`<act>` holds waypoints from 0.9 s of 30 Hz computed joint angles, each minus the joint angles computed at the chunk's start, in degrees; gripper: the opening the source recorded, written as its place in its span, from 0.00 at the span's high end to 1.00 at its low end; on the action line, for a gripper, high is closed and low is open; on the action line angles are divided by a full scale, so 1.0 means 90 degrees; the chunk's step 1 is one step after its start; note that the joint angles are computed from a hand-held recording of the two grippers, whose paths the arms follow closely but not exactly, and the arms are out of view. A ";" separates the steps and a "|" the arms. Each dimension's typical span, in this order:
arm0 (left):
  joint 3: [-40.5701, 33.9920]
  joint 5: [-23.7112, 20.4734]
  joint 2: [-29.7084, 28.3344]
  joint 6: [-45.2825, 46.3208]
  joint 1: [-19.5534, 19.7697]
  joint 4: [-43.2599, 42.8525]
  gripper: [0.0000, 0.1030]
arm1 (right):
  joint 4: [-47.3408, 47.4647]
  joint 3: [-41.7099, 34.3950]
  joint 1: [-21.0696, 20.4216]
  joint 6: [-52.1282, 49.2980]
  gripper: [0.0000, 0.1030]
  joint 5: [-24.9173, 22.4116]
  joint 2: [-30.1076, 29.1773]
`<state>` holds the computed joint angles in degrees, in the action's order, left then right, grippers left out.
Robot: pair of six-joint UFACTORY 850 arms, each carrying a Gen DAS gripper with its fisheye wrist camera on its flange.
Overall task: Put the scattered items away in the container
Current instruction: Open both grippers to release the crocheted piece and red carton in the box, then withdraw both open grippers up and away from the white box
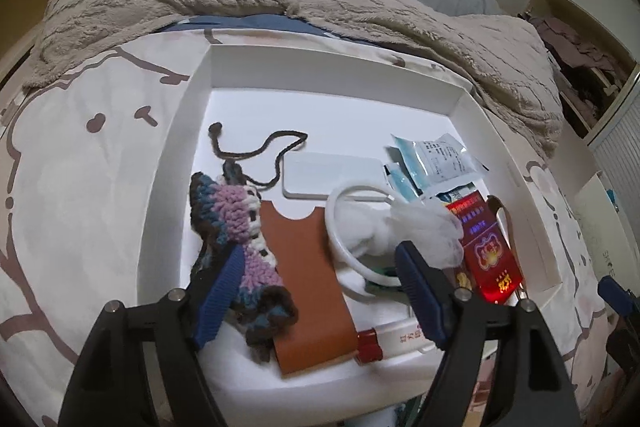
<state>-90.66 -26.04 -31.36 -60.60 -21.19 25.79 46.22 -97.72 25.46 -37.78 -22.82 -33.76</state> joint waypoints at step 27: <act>0.1803 -0.1144 0.1794 -0.4696 -0.1261 0.5048 0.00 | 0.2324 0.1244 0.0111 -0.2565 0.00 0.1250 0.0957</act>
<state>-74.44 -36.33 -15.22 -102.86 -32.54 71.22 67.13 -86.53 26.46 -60.86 -11.57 -25.15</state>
